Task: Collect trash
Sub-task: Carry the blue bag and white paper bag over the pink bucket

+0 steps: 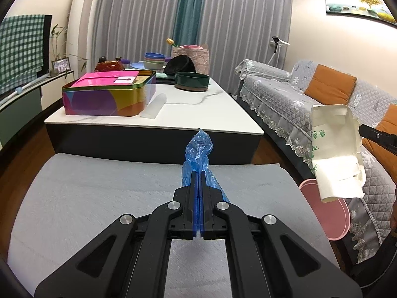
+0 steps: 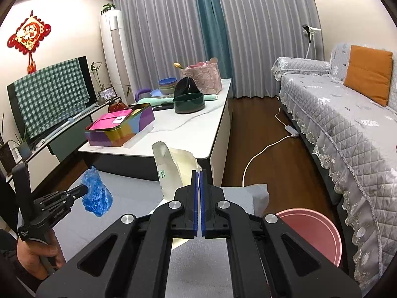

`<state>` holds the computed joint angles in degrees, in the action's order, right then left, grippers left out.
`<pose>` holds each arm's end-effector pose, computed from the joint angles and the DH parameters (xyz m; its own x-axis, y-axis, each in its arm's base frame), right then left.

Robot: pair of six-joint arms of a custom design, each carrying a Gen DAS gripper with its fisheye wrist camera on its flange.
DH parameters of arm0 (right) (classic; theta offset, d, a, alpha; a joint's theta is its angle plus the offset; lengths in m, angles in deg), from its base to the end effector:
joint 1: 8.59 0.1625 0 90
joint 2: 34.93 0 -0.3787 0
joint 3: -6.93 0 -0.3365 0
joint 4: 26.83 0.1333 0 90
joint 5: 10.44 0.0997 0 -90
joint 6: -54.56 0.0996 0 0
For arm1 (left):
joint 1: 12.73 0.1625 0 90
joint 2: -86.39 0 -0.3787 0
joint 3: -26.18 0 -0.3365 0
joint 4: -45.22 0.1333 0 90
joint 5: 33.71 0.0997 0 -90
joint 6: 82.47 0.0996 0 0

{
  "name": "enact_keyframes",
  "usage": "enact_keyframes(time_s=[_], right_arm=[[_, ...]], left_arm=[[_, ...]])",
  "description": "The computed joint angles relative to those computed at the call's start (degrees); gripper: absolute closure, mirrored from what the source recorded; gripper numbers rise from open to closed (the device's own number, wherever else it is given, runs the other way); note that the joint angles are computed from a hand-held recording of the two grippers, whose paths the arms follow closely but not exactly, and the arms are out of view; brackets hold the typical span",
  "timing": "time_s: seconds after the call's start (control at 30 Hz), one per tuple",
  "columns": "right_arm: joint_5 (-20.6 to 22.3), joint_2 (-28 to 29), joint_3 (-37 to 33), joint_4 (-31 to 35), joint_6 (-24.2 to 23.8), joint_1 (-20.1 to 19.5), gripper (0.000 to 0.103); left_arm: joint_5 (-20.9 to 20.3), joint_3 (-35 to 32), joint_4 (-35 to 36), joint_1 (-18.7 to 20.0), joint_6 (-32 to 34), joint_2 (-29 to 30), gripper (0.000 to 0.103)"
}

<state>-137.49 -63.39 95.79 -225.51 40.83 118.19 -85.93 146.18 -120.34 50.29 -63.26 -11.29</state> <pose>0.4328 -0.4566 0.0719 -0.7880 -0.2408 0.5667 -0.6027 0.4899 -0.6299 -0.0008 -0.4298 0.4428 -0.7861 0.1011 -0.6098 0.5614 0.5296 -0.6359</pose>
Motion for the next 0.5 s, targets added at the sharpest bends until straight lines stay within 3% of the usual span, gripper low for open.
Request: enact_keyframes(time_s=[0.5], right_arm=[[-1.67, -2.74, 7.26, -7.66, -0.01, -2.42, 0.101]], left_arm=[[0.49, 2.1, -0.3, -1.44, -0.66, 0.71, 0.102]])
